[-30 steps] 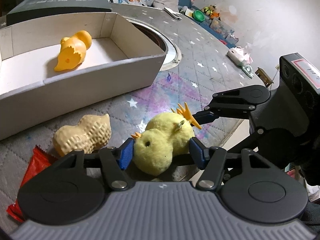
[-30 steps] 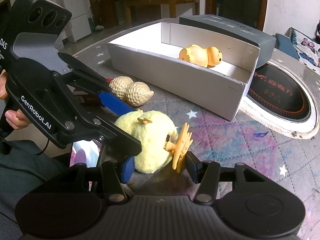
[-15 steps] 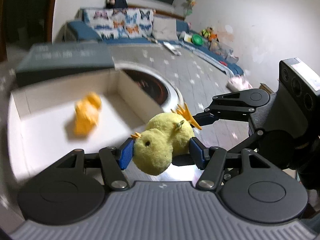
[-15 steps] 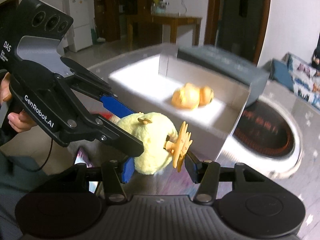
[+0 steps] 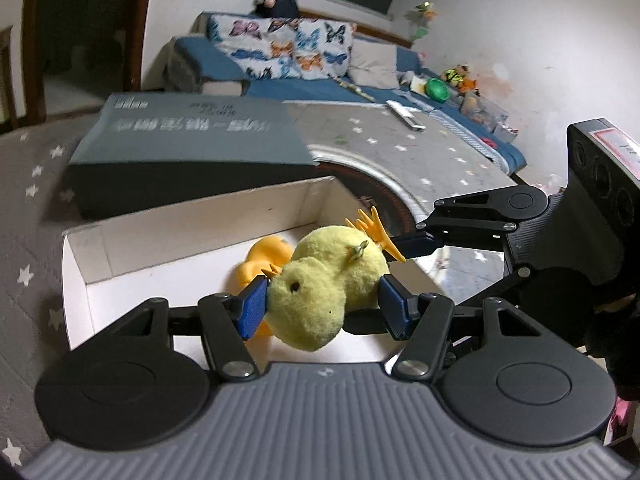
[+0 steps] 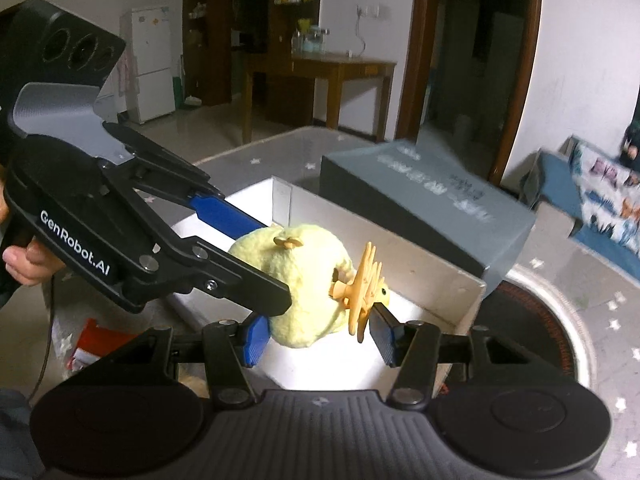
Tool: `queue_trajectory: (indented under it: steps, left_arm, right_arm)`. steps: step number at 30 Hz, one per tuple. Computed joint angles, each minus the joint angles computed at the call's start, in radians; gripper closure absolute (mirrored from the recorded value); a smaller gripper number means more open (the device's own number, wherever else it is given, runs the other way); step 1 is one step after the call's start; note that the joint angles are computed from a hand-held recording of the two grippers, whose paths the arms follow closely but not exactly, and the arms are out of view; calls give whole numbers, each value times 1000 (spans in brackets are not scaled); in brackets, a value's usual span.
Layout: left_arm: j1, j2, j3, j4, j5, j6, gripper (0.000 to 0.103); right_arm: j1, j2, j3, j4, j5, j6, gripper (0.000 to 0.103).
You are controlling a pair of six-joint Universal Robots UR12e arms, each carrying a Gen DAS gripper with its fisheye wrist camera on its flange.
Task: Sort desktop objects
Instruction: 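Carry the plush chick with both grippers over the white box and lower it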
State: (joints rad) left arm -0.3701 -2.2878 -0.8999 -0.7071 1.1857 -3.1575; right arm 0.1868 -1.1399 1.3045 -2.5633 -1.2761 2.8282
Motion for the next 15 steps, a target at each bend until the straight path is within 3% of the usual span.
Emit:
queue_trajectory:
  steps: [9, 15]
  left_arm:
    - [3, -32, 33, -46, 0, -20, 42]
    - [-3, -36, 39, -66, 19, -21, 42]
  right_arm:
    - [-13, 55, -73, 140, 42, 14, 49]
    - [-16, 61, -79, 176, 46, 19, 48]
